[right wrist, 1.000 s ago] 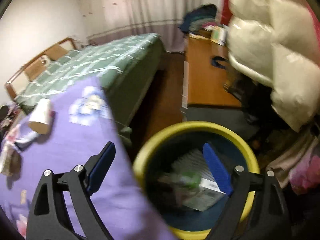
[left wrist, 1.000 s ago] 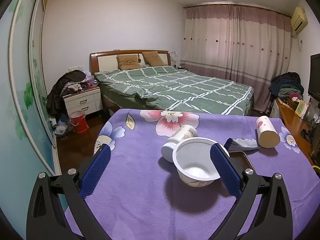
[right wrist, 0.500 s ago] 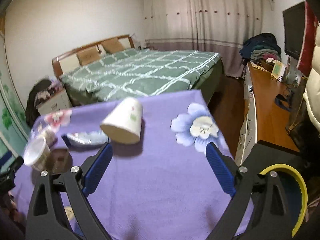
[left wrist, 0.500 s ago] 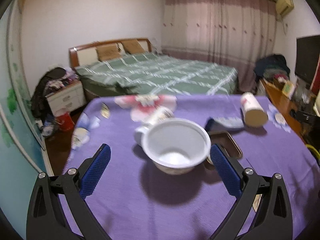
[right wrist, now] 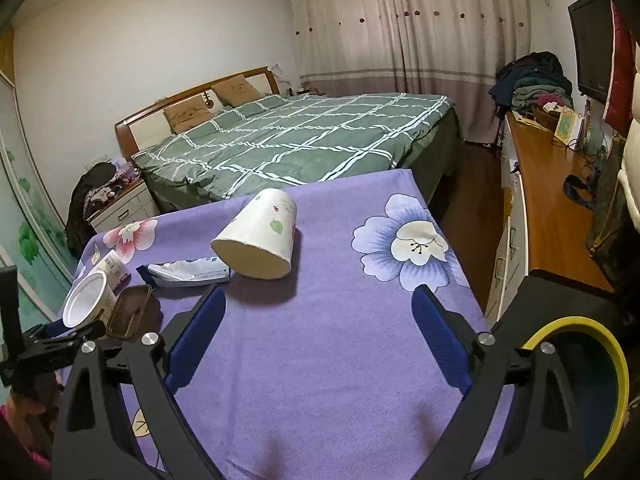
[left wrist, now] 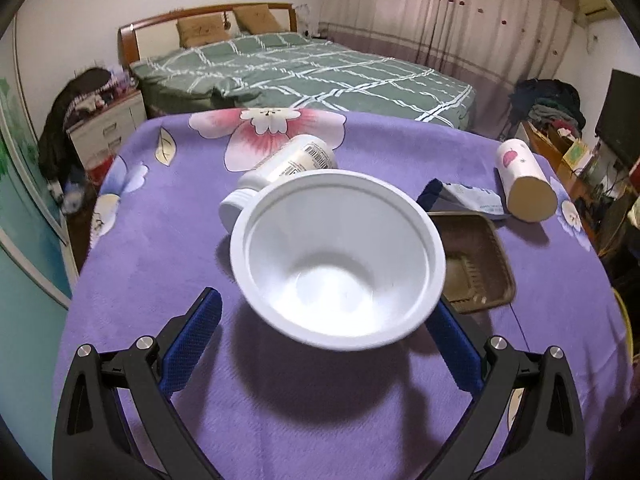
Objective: Collect trash
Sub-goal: 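Grasp the white plastic bowl by its rim with the left gripper, then carry the white bowl to the yellow bin and drop it with the left gripper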
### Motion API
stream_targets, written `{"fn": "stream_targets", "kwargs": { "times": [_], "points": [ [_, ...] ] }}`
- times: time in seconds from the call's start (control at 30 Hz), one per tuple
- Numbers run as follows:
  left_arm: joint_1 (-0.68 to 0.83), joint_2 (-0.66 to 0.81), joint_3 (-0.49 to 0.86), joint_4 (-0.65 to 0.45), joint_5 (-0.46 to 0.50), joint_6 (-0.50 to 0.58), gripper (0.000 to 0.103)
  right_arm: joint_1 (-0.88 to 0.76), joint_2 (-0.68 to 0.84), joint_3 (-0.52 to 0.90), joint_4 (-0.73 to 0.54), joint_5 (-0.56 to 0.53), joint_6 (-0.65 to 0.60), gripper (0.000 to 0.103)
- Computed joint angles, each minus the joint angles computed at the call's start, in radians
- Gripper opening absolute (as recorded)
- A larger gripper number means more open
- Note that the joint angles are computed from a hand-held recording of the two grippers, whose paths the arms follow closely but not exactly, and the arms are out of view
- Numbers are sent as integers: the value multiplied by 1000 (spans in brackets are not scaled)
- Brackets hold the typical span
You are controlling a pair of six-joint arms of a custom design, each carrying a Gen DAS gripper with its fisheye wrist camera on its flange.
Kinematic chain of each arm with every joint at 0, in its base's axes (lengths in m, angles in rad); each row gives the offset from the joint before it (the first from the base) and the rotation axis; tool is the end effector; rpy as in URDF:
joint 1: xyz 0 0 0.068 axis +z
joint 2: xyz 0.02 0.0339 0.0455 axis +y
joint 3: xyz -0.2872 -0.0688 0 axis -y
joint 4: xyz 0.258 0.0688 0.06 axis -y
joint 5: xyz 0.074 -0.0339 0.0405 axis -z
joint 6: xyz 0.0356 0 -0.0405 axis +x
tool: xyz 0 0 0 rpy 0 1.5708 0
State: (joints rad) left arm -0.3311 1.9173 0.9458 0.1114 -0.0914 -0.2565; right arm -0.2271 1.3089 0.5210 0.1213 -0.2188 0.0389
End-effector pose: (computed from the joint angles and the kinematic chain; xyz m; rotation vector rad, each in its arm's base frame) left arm 0.3642 -0.1218 0.1215 0.0494 2.4316 -0.1549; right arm 0.2508 -0.0500 0.1831 0.1770 2.2154 0.1414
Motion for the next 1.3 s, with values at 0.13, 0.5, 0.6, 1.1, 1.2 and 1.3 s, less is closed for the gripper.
{"fn": "stream_targets", "kwargs": {
  "times": [0.13,0.5,0.6,1.1,1.2,1.3],
  "points": [
    [-7,26,45,-18,-10,7,98,1,-1,-3,3,-5,-1,90],
    [-37,-13,37,-19,-67,8,80,7,-4,-9,11,3,3,90],
    [-64,-85,-21,-7,-102,2,80,6,-10,-11,14,14,0,90],
    [-409,-247,-10,-133,-150,-18,80,-494,-352,-79,-322,-250,-306,90],
    [-507,-177,88,-153,-134,-20,80,-760,-383,-82,-408,-379,-460,90],
    [-590,-90,201,-178,-129,-12,80,-1028,-330,-51,-482,-504,-627,90]
  ]
}}
